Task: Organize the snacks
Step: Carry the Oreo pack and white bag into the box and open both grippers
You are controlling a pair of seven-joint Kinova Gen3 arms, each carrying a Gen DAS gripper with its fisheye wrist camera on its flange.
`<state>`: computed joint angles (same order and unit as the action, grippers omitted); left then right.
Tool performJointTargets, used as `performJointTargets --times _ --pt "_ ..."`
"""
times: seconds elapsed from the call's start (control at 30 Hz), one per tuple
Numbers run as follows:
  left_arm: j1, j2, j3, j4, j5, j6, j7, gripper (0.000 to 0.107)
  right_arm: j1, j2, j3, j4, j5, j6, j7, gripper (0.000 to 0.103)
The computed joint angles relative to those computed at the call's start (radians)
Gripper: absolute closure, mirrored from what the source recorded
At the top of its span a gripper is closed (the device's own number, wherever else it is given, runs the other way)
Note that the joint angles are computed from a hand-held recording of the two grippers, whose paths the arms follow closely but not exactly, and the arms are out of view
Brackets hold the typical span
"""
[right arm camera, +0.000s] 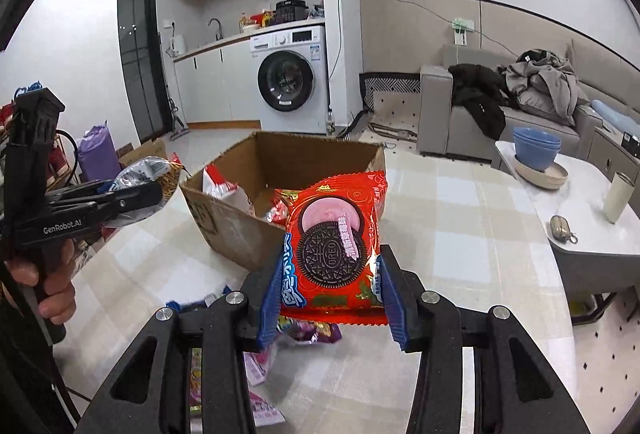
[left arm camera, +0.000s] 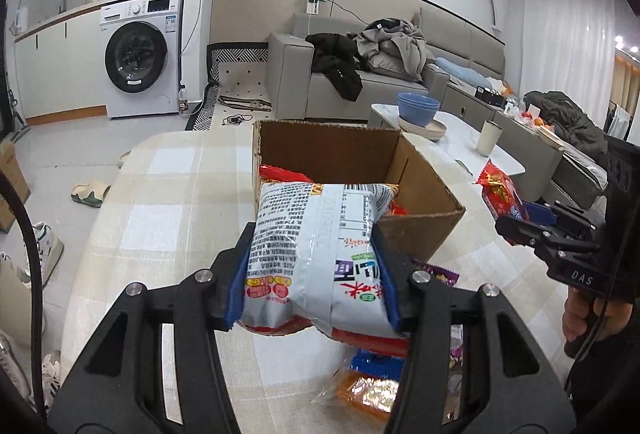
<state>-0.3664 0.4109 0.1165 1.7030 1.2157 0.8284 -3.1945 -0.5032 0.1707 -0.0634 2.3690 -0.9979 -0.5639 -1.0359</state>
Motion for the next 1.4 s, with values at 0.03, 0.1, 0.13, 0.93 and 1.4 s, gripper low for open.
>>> performJointTargets --times 0.03,0.1,0.13,0.93,1.4 --pt "0.003 0.0 0.001 -0.004 0.001 -0.003 0.003 0.058 0.004 0.007 -0.003 -0.003 0.02 -0.009 -0.02 0.058" --pt "0.016 -0.004 0.005 -0.009 0.007 -0.022 0.005 0.058 0.003 0.017 -0.003 -0.013 0.042 -0.021 -0.036 0.058" --pt "0.022 -0.005 0.006 -0.011 0.011 -0.034 0.006 0.058 0.002 0.025 0.001 -0.024 0.043 -0.02 -0.028 0.058" --pt "0.117 0.125 0.151 -0.164 -0.096 -0.32 0.128 0.056 -0.027 0.21 0.107 -0.209 0.215 0.037 -0.124 0.058" --pt "0.043 0.126 0.275 -0.141 -0.183 -0.37 0.127 0.014 -0.035 0.157 0.095 -0.136 0.207 -0.031 -0.128 0.036"
